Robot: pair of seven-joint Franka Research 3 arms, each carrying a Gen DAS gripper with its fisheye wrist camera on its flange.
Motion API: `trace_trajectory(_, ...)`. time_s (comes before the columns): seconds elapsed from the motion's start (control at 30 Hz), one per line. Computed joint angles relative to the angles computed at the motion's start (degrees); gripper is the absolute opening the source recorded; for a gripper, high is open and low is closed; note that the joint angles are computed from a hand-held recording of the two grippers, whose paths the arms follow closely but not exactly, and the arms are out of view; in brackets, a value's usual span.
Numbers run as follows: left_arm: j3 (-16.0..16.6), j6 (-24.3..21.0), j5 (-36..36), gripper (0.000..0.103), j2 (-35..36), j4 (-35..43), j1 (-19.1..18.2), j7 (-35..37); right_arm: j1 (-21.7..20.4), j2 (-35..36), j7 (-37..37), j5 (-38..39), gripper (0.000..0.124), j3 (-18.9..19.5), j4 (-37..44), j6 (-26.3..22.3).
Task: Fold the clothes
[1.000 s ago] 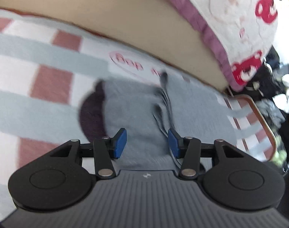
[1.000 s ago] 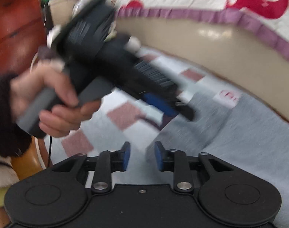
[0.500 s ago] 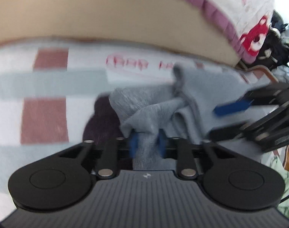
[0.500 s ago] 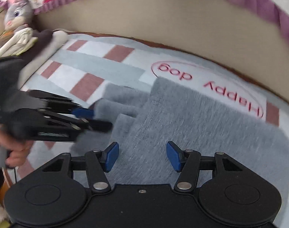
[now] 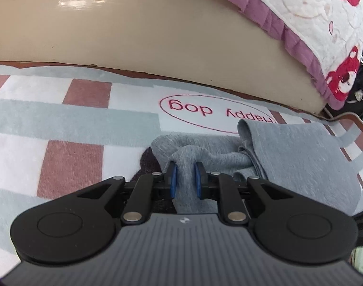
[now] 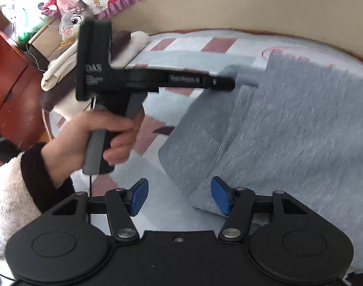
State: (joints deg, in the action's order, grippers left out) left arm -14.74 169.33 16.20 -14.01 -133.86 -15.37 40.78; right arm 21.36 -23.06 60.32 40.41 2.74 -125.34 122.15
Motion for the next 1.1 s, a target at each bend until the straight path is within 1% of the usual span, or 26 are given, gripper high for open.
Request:
trace_trajectory(0.03, -0.88, -0.06, 1.16, 0.015, -0.12, 0.11, 0.85, -1.28, -0.19, -0.3, 0.79, 0.28, 0.062, 0.19, 0.31, 1.28)
trace_trajectory(0.1, -1.59, 0.19, 2.27, 0.015, 0.55, 1.1, 1.54, -3.0, -0.26, -0.55, 1.45, 1.09, 0.062, 0.12, 1.44, 3.79)
trace_trajectory(0.13, -0.55, 0.11, 1.03, 0.016, 1.19, 1.57, 0.59, -1.91, -0.19, -0.23, 0.63, 0.51, 0.062, 0.17, 2.58, 4.7)
trace_trajectory(0.17, 0.39, 0.68, -0.28, 0.016, 1.66, 1.63, -0.11, -1.0, -0.39, 0.66, -0.09, -1.85, 0.062, 0.77, 4.35, 5.39)
trace_trajectory(0.23, 0.78, 2.77, -1.25, 0.016, 2.08, 0.96, 0.15, -1.93, -1.09, 3.08, -0.72, -8.47, 0.062, 2.61, 7.6, 7.21)
trace_trajectory(0.27, 0.4, 3.19, -0.76, 0.017, 2.19, 0.85, 0.85, -2.91, -1.36, 4.32, -1.02, -11.82, 0.062, 3.4, 9.11, 8.09)
trace_trajectory(0.33, -0.34, 4.03, 0.45, 0.019, 2.46, 0.66, 2.22, -5.12, -1.73, 6.83, -0.78, -17.42, 0.062, 4.3, 11.86, 8.17)
trace_trajectory(0.4, 0.73, 5.66, -1.66, 0.019, 2.22, -0.3, 1.3, -5.81, -2.04, 9.22, 1.36, -21.86, 0.062, 5.04, 14.01, 7.87)
trace_trajectory(0.5, 1.74, 7.31, -3.55, 0.018, 2.05, -1.19, 0.27, -5.55, -1.8, 11.35, 7.57, -22.79, 0.062, 5.08, 14.49, 6.74)
trace_trajectory(0.53, 1.45, 7.2, -3.1, 0.018, 1.98, -1.23, 0.51, -5.41, -1.63, 11.39, 9.12, -22.89, 0.063, 5.08, 13.81, 6.87)
trace_trajectory(0.57, 1.4, 6.1, -3.23, 0.018, 1.88, -0.92, 0.43, -5.34, -1.47, 11.47, 10.72, -23.04, 0.063, 5.12, 13.13, 7.07)
trace_trajectory(0.6, 1.36, 5.0, -3.36, 0.018, 1.79, -0.59, 0.35, -5.26, -1.35, 11.69, 12.65, -23.82, 0.067, 5.43, 12.4, 7.59)
trace_trajectory(0.67, 1.24, 2.81, -3.58, 0.019, 1.63, 0.08, 0.23, -5.14, -1.24, 11.75, 16.35, -27.79, 0.068, 6.38, 10.7, 8.4)
trace_trajectory(0.7, 1.18, 1.68, -3.67, 0.022, 1.55, 0.43, 0.18, -5.08, -0.67, 10.82, 15.22, -28.23, 0.068, 6.31, 9.34, 9.41)
trace_trajectory(0.73, 1.08, -2.55, -3.68, 0.025, 0.96, 1.77, -0.04, -4.47, -0.38, 9.77, 13.17, -27.27, 0.067, 6.3, 8.01, 10.09)
trace_trajectory(0.77, 0.0, -8.57, -2.06, 0.035, 0.32, 3.9, 0.65, -4.87, 1.25, 8.57, 9.55, -22.29, 0.065, 4.28, 7.46, 8.55)
trace_trajectory(0.8, -0.66, -16.29, -0.23, 0.046, -0.16, 6.86, 0.59, -5.3, 2.69, 7.71, 6.2, -13.3, 0.064, 1.17, 7.63, 4.35)
trace_trajectory(0.83, -2.64, -21.08, 0.98, 0.047, -0.52, 8.79, 2.13, -5.06, 3.12, 6.88, 3.87, -4.95, 0.062, -1.32, 7.59, -0.19)
trace_trajectory(0.87, -2.61, -22.68, 2.08, 0.048, -1.38, 9.46, 1.76, -5.54, 2.82, 5.61, 3.58, 2.45, 0.061, -3.49, 6.57, -4.13)
trace_trajectory(0.9, -0.59, -21.09, 2.72, 0.053, -2.47, 8.86, -0.47, -5.76, 2.52, 3.88, 4.0, 8.63, 0.061, -5.32, 4.73, -6.54)
trace_trajectory(0.93, -0.05, -16.77, -0.32, 0.058, -3.69, 7.39, -0.89, -3.31, 0.71, 1.08, 4.39, 10.8, 0.062, -5.14, 2.21, -5.76)
trace_trajectory(0.97, 2.03, -13.22, -4.77, 0.068, -3.94, 6.37, -3.32, 0.23, -0.93, -2.18, 5.51, 9.89, 0.062, -4.41, -0.54, -2.64)
trace_trajectory(1.0, 4.3, -9.87, -9.83, 0.071, -4.08, 5.47, -6.18, 4.38, -2.7, -5.23, 6.86, 8.73, 0.062, -3.71, -3.03, 0.28)
trace_trajectory(1.07, 8.68, -4.61, -20.75, 0.071, -3.16, 4.47, -12.74, 13.4, -7.1, -9.93, 11.84, 3.47, 0.062, -2.48, -6.81, 5.38)
trace_trajectory(1.1, 10.22, -3.2, -25.61, 0.071, -2.4, 4.49, -15.56, 17.31, -9.78, -11.25, 15.37, -0.63, 0.062, -1.66, -7.84, 7.09)
